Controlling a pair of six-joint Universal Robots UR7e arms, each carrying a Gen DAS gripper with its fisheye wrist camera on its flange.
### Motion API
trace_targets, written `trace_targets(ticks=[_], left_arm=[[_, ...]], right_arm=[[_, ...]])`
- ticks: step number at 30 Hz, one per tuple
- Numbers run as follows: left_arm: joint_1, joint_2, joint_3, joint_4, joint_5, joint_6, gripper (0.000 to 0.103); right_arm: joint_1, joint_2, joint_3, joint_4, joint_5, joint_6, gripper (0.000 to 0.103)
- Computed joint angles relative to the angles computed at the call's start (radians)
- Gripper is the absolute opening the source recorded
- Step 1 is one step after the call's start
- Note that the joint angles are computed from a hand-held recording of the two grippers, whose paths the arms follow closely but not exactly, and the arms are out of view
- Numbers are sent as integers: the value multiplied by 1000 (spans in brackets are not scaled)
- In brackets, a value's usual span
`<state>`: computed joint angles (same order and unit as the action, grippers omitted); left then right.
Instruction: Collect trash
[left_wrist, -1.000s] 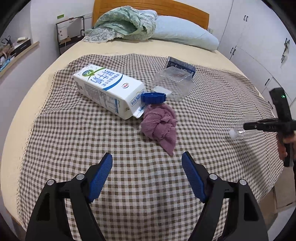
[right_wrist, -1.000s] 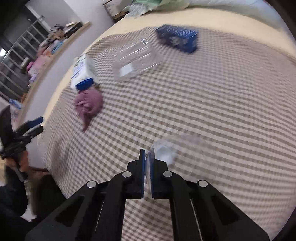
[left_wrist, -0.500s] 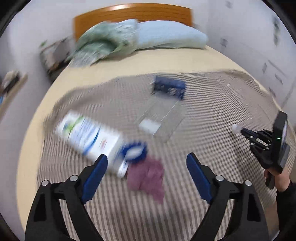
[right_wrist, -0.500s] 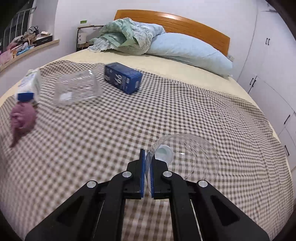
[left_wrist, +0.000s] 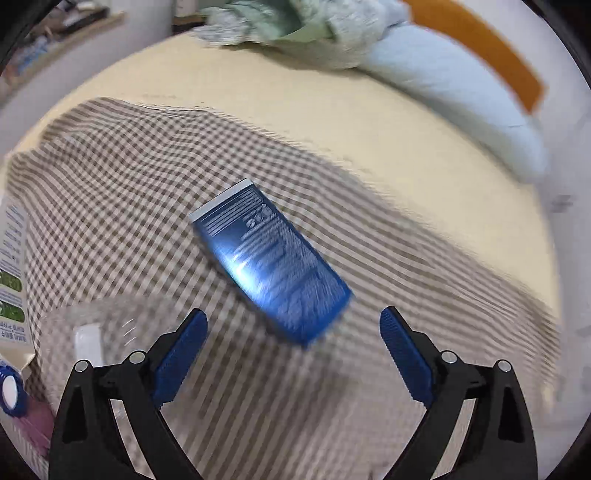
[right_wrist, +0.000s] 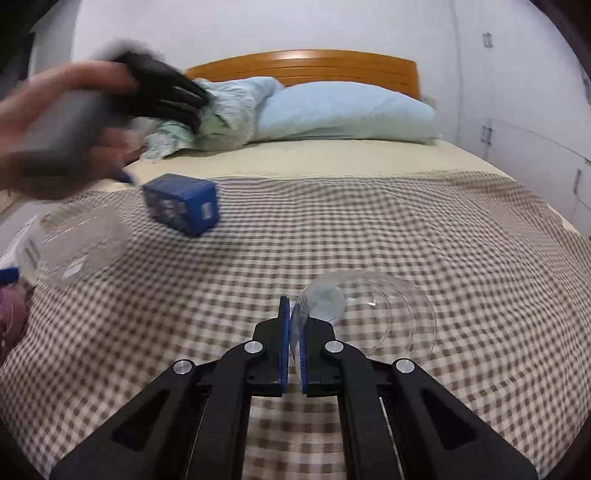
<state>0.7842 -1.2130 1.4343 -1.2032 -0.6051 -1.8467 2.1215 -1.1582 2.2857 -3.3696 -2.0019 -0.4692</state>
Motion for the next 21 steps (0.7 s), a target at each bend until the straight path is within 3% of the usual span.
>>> trace_targets(ticks=[3,6,9,10,11,15,19,21], left_arm=[[65,80,-79,72,-26,-191,91],[111,116,-98,65,-66,-133,91],[129,66,12,-64,-123,-103,90],[121,59,31,-59,-92,-95,85],[106,50,47,-45,-49,-92,70],[50,1,118,-92,10,-6,69],[-74,-44,213,-75,0,298,66],[-148,-102,287,-84,-35,379,66]], right_arm=[[8,-6,7,5,3,14,5],[-1,-25,11,33,14,42,5],[-11,-45,10,57,11,93,5],[-18,-55,14,61,16,97,5],[-19,-58,15,66,18,103,5],[-13,-64,18,65,16,99,5],[-15,-59,20,59,16,92,5],[-11,-48,21,50,6,76,5]])
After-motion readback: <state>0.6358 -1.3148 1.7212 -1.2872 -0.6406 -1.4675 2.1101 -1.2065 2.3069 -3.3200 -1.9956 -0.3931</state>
